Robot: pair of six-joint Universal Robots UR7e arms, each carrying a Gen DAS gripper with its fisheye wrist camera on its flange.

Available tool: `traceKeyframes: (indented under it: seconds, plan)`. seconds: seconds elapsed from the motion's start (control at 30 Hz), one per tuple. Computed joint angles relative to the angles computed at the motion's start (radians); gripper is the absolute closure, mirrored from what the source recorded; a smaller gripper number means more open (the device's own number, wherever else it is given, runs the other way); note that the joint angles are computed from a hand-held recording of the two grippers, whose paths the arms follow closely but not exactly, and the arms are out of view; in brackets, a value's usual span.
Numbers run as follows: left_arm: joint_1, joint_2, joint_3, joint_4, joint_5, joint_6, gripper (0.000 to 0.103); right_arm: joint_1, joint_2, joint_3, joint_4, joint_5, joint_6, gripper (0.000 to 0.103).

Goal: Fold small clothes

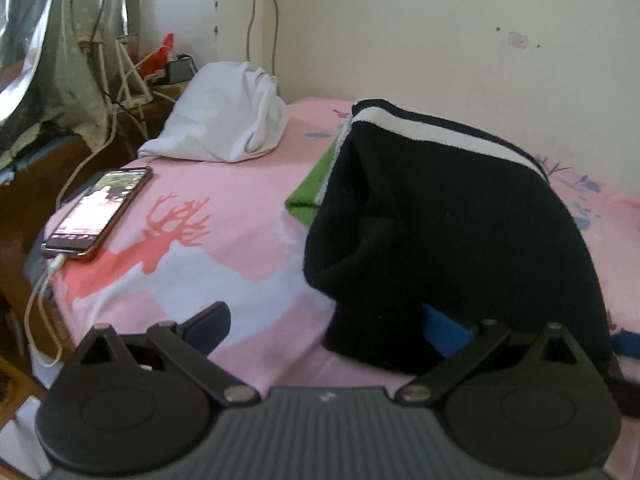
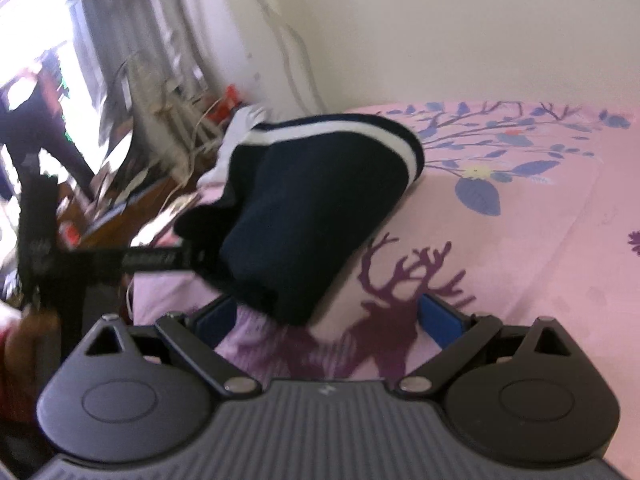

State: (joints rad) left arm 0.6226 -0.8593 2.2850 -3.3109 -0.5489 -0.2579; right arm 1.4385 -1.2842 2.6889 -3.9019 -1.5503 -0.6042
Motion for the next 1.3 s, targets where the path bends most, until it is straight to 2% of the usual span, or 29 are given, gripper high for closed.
traceKeyframes:
  seconds: [0.07,0.2,0.33,0.47,0.63,0.7,0.83,1.1,1.3]
  plan:
    - [-0.015,-0.003,-0.003,0.062,0.033,-0.057,0.001,-0.003,-0.018,0.009,0.025,0.002,-0.030,0.010]
    - [-0.047,-0.021,-0.011,0.268,0.077,-0.229,0.000,-0.015,0.002,0.019,-0.019,0.025,-0.015,0.010]
    - [-0.072,-0.036,-0.022,0.493,0.103,-0.429,0.000,-0.075,-0.016,0.042,-0.014,0.132,0.019,0.010]
    - [-0.100,-0.042,-0.043,0.687,0.133,-0.599,0.000,-0.112,-0.052,0.054,0.021,0.191,0.045,0.010]
    - [-0.114,-0.049,-0.057,0.823,0.131,-0.728,0.000,-0.125,-0.099,0.056,0.096,0.209,0.013,0.010]
    - [-0.116,-0.050,-0.050,0.822,0.129,-0.729,0.000,-0.132,-0.112,0.056,0.114,0.218,0.012,0.010]
    - [-0.121,-0.046,-0.026,0.749,0.138,-0.654,0.000,-0.121,-0.106,0.059,0.104,0.199,-0.005,0.010]
    - [-0.098,-0.029,0.013,0.481,0.108,-0.412,0.000,-0.125,-0.106,0.061,0.105,0.208,-0.003,0.010]
    - [-0.077,-0.022,0.041,0.297,0.061,-0.289,0.000,-0.167,-0.151,0.058,0.181,0.273,0.002,0.010]
